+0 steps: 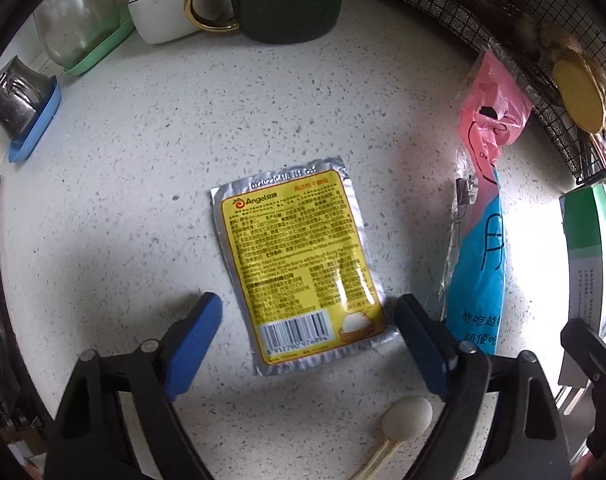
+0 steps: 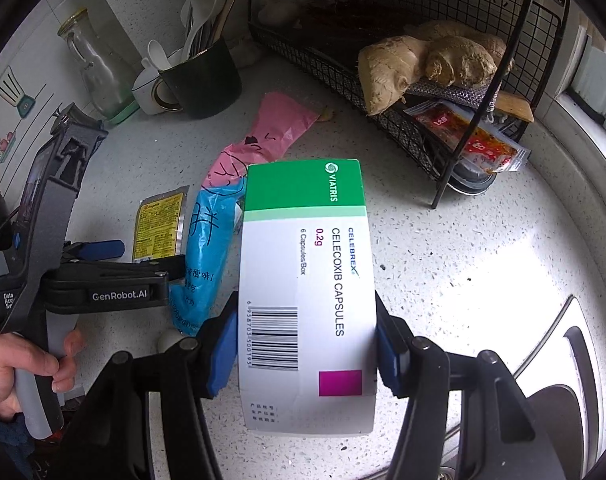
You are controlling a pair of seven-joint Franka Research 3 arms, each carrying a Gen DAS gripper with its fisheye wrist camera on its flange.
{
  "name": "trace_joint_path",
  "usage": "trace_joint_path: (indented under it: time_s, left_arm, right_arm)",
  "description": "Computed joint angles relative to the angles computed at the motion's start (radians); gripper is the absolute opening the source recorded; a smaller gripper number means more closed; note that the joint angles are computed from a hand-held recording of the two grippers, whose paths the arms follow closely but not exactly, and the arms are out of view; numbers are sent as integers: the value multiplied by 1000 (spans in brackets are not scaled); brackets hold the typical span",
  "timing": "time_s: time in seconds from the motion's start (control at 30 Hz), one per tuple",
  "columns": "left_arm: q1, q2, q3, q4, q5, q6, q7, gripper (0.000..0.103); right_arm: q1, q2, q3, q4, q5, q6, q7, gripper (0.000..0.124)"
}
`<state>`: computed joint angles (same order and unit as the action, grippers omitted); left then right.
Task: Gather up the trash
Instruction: 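Grasp the yellow foil packet with the left gripper while the right gripper holds the box, then carry the yellow packet and Celecoxib box down over the red bin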
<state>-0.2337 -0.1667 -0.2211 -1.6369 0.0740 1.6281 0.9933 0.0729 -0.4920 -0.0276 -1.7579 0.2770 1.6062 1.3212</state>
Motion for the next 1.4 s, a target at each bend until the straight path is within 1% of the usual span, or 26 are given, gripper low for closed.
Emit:
trace_joint_path:
  time_s: [0.03,0.1,0.23,0.27,0.37,0.4,0.47,0.7,0.83,0.9,1.03,1.1,1.2,1.27,1.33,1.4]
  left_arm:
    - [-1,-4,1,0,-3,-4,11,72]
    - [1,-1,6,7,-11,-12,32,69]
    - [2,-51,15,-50,-23,27,79,61]
    - [0,-78,19,-77,-30,30,98,60]
    - [-2,-83,17,-74,-37,10,118,58]
    - [-3,-106,21,-91,-51,9,122,58]
    - [-4,-128,29,-111,-73,19,131,57]
    - [-11,-209,48,-156,-126,10,176,57]
    - [-13,-279,55,-189,-124,-21,201,57]
    - [-12,-298,58,-178,-122,-42,200,57]
    - [-11,-373,74,-200,-131,-73,205,57]
    - [-13,-401,72,-187,-127,-104,201,57]
    - [-20,-442,66,-195,-131,-119,181,57]
    - [-26,-491,79,-211,-132,-145,186,58]
    - [-32,-541,92,-200,-127,-202,199,58]
    - [-35,-585,96,-212,-120,-228,205,58]
  right_arm:
    - [0,-1,-1,-1,2,0,0,55]
    - [1,-1,0,-3,4,0,4,55]
    - [5,-4,1,-9,15,-4,14,55]
    - [7,-6,4,-11,13,-3,14,55]
    - [12,-11,11,-17,12,-7,17,55]
    - [14,-11,13,-17,14,-7,20,55]
    - [18,-11,17,-15,17,-7,26,55]
    - [38,-15,32,8,11,-14,25,55]
    - [50,-32,42,8,13,-23,33,55]
    - [58,-43,49,6,17,-31,37,55]
    - [78,-66,68,5,26,-39,50,55]
    - [89,-79,79,4,31,-42,59,55]
    - [107,-100,100,1,35,-42,77,55]
    - [119,-121,108,-3,46,-47,93,55]
    - [130,-148,119,-9,53,-52,111,55]
    - [141,-176,131,-18,57,-59,126,55]
